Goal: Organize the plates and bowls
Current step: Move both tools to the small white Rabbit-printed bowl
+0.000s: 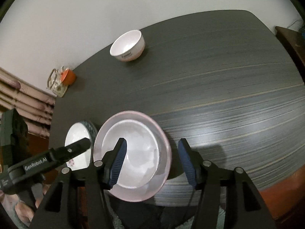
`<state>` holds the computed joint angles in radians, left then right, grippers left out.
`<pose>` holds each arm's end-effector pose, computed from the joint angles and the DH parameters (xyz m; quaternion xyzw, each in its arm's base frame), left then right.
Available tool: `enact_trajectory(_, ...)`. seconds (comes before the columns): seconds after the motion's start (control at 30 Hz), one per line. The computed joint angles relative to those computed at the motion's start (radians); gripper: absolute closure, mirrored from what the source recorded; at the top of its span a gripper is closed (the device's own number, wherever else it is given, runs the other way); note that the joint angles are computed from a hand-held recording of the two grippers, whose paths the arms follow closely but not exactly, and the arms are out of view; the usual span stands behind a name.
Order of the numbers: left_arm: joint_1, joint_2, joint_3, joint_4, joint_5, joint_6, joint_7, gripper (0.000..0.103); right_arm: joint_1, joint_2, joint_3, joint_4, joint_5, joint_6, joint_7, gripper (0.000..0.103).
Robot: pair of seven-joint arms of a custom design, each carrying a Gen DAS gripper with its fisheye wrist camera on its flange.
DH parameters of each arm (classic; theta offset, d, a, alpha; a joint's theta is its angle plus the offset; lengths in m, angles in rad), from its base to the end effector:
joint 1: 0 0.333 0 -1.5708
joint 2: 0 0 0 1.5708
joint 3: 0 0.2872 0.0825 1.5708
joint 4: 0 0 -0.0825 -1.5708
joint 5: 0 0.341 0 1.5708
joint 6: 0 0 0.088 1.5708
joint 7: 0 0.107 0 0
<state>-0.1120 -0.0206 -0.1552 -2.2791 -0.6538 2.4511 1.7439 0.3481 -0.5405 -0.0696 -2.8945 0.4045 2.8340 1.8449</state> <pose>0.4815 -0.1321 0.3809 0.6965 -0.6749 0.2195 0.1056 0.3393 0.0777 0.3812 -0.5529 0.7918 -0.0043 0.2594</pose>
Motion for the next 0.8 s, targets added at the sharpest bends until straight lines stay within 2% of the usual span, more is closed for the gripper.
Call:
enact_trajectory(0.23, 0.007, 0.07, -0.005, 0.064, 0.171, 0.062, -0.124, 0.069, -0.083, 0.061, 0.017, 0.063, -0.074, -0.024, 0.007, 0.05)
enact_trajectory(0.33, 0.002, 0.111, -0.011, 0.11, 0.273, 0.088, -0.191, 0.069, -0.077, 0.098, -0.003, 0.093, -0.071, -0.011, -0.03, 0.05)
enact_trajectory(0.43, -0.005, 0.162, -0.012, 0.167, 0.377, 0.11, -0.264, 0.069, -0.054, 0.135, -0.036, 0.119, -0.044, 0.038, -0.11, 0.05)
enact_trajectory(0.5, -0.006, 0.196, -0.013, 0.206, 0.418, 0.119, -0.294, 0.069, -0.058, 0.169, -0.036, 0.145, -0.046, 0.061, -0.148, 0.05)
enact_trajectory(0.67, 0.003, 0.295, -0.016, 0.328, 0.479, 0.097, -0.319, 0.069, -0.066, 0.283, -0.044, 0.247, -0.015, 0.055, -0.231, 0.05)
enact_trajectory(0.8, 0.001, 0.392, -0.021, 0.448, 0.512, 0.076, -0.346, 0.069, -0.072, 0.369, -0.043, 0.322, 0.063, 0.07, -0.333, 0.05)
